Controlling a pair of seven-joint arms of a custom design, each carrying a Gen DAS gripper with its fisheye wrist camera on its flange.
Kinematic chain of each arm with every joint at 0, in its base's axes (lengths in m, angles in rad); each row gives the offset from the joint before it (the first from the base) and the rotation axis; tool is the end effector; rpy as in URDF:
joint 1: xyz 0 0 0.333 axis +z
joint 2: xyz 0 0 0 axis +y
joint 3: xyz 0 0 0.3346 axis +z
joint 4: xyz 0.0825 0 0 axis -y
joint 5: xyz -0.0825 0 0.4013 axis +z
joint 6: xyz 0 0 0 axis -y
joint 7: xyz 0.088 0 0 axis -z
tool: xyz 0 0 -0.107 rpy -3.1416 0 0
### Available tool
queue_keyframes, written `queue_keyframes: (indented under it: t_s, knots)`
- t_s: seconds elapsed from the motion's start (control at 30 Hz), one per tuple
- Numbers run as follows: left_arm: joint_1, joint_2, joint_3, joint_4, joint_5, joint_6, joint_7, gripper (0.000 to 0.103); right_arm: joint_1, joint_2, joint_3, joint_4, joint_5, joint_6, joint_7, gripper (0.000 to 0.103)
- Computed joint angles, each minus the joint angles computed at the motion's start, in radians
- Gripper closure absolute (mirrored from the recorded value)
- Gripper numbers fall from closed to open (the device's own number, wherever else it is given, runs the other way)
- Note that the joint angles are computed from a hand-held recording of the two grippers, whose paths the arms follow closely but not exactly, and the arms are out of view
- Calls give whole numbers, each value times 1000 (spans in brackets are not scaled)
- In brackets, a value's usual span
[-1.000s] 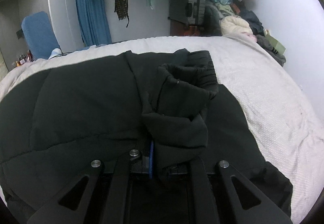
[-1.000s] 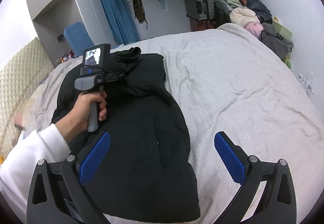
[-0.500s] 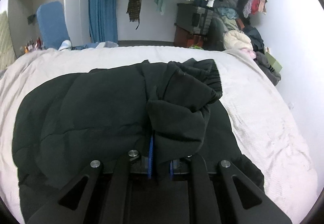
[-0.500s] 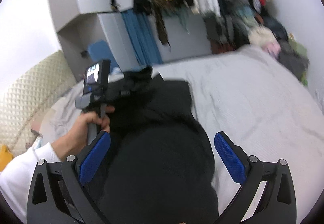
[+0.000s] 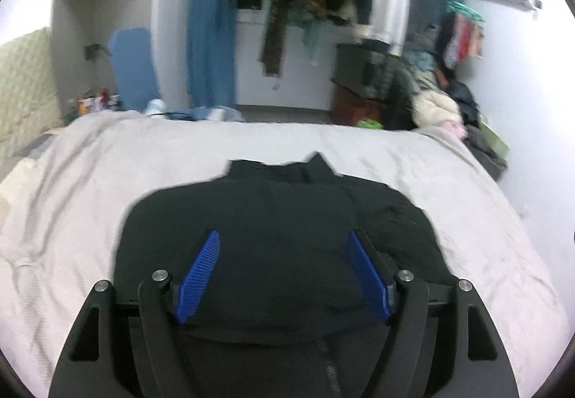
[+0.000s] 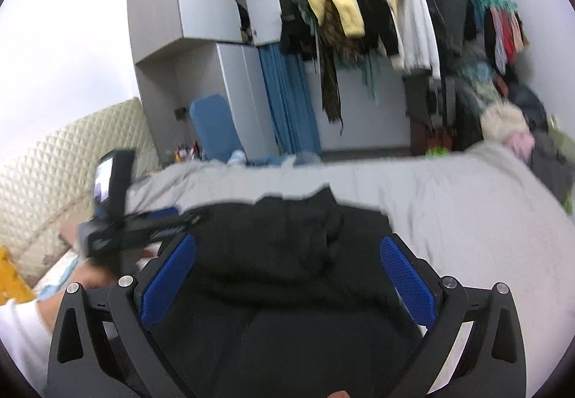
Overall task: Fold large clothes
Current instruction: 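Open the left gripper and release the folded sleeve, then grasp the jacket hem with both grippers and lift it toward the collar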
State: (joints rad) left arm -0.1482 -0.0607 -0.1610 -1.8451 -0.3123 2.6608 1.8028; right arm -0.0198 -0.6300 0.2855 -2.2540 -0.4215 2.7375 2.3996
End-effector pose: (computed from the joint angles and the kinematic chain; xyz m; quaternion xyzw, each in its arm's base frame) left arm 0.5830 -0.1802 0.6649 -0.5213 0.7337 -0.3886 0.1973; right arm 0.3904 0.1685 0.7251 -0.5211 0.6515 -0.3608 0.4169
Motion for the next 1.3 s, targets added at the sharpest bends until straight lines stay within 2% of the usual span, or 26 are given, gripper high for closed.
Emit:
queue_keyframes:
  t_s: [0.17, 0.23, 0.27, 0.3, 0.4, 0.47, 0.53, 0.6, 0.67, 0.73, 0.8, 0.87, 0.93, 1.0, 1.07, 1.1, 1.17, 1.23, 1.3]
  knots:
    - [42, 59, 25, 40, -6, 25, 12, 29, -126, 171, 51, 85, -105, 126, 85, 3]
    - [55, 92, 24, 50, 12, 46, 18, 29, -134, 253, 50, 118, -150, 154, 93, 15]
    - [63, 114, 24, 58, 28, 52, 22, 29, -111, 281, 28, 122, -148, 156, 85, 26]
    - [65, 137, 21, 67, 51, 61, 11, 29, -93, 318, 13, 137, -150, 156, 81, 31]
    - [66, 214, 18, 100, 130, 64, -42, 29, -60, 428, -7, 183, -188, 150, 89, 43]
    - [68, 268, 15, 129, 176, 49, -61, 29, -24, 515, -20, 236, -195, 107, 51, 52]
    - [70, 301, 11, 131, 206, 84, -65, 28, 11, 572, -42, 263, -168, 89, 16, 55]
    - [73, 317, 5, 126, 224, 115, -63, 28, 36, 616, -55, 289, -242, 58, 58, 55]
    - [93, 333, -15, 127, 204, 136, -30, 28, 56, 620, -80, 276, -325, 74, 124, 55]
    - [110, 341, -34, 123, 176, 142, 6, 28, 72, 620, -112, 246, -305, 118, 116, 55]
    - [108, 358, -32, 126, 181, 151, 16, 28, 95, 647, -138, 264, -297, 121, 92, 55]
    - [87, 377, -16, 139, 215, 155, -12, 27, 120, 667, -162, 282, -308, 103, 83, 55]
    - [72, 384, -2, 151, 242, 148, -51, 27, 150, 686, -180, 311, -308, 49, 68, 54]
    - [88, 363, -18, 136, 216, 141, -57, 28, 177, 687, -193, 331, -244, 4, 25, 53]
    - [121, 313, -52, 82, 161, 157, 1, 29, 193, 649, -210, 298, -127, 31, -27, 53]
    - [136, 286, -65, 55, 127, 163, 37, 29, 200, 612, -221, 256, -68, 76, -53, 53]
    - [171, 212, -89, -18, 10, 170, 129, 29, 207, 541, -227, 196, -53, 109, -74, 53]
    - [162, 149, -58, -73, -8, 150, 135, 29, 198, 465, -211, 145, -81, 87, -77, 52]
    - [152, 79, -30, -146, -40, 171, 169, 29, 186, 405, -192, 108, -79, 45, -96, 51]
